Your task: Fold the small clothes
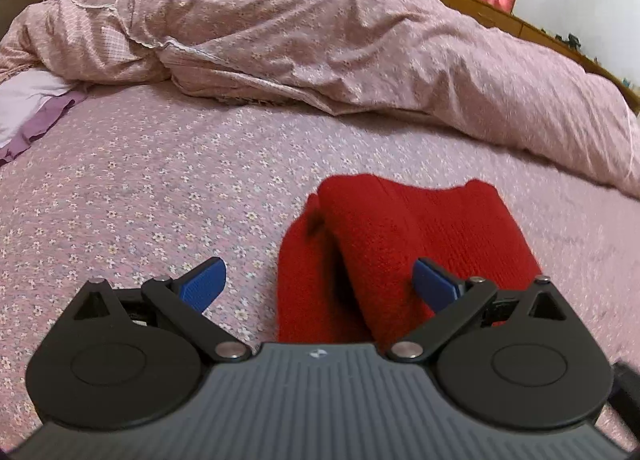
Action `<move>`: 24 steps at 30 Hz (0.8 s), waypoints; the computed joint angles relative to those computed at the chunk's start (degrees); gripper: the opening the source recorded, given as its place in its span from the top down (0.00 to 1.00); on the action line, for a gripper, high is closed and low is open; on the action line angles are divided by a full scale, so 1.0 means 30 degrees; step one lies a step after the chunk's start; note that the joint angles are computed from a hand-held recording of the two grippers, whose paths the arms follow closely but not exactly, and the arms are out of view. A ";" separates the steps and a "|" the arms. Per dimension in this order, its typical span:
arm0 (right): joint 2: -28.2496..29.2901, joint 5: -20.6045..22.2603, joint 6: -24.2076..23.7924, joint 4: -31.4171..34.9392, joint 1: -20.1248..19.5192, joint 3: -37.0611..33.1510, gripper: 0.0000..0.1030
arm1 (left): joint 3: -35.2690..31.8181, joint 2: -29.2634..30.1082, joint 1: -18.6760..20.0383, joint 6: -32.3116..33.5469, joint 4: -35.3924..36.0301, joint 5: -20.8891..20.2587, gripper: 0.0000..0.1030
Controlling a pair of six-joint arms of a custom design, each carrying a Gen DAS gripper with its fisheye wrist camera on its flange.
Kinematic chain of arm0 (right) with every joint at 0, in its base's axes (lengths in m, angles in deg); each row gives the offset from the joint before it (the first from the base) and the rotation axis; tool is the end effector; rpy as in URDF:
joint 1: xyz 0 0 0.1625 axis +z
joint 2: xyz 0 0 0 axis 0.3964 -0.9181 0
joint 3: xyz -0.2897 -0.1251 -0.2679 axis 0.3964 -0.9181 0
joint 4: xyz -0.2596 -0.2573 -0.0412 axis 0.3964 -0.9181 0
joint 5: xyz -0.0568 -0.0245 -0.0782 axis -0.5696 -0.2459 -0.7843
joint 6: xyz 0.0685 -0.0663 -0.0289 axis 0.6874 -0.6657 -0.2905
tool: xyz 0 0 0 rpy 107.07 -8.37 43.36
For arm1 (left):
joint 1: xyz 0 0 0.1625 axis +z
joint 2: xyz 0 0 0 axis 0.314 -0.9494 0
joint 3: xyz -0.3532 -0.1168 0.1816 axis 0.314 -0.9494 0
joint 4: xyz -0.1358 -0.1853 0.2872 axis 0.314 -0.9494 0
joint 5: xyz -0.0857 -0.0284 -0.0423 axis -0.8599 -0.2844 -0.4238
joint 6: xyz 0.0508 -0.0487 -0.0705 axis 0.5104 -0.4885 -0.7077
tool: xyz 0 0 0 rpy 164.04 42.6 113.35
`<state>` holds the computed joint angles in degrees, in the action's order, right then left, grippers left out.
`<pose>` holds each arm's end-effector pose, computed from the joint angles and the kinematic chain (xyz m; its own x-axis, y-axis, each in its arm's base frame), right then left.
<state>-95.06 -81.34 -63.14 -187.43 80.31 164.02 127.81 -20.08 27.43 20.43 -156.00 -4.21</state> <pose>0.2035 -0.4120 0.2226 -0.9016 -0.0597 0.4283 -0.4168 0.3847 -0.8236 -0.3024 -0.5818 0.1588 -0.7437 0.4191 -0.5208 0.6444 0.6566 -0.3919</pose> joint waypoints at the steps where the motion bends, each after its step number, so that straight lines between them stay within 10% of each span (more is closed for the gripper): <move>1: -0.0467 -0.0121 0.0309 0.0028 -0.0125 0.0290 0.31 | -0.0004 0.0068 -0.0014 -0.0131 0.0086 0.0093 0.02; 16: -0.3716 -0.0205 0.2708 0.5648 -0.3341 -0.0531 0.17 | 0.0338 0.0340 0.0917 -0.1887 0.0395 -0.0999 0.00; 24: -0.3975 0.2368 0.4518 0.9353 -0.4863 -0.1519 0.00 | 0.0221 0.0377 0.1670 -0.2970 0.0509 -0.2922 0.00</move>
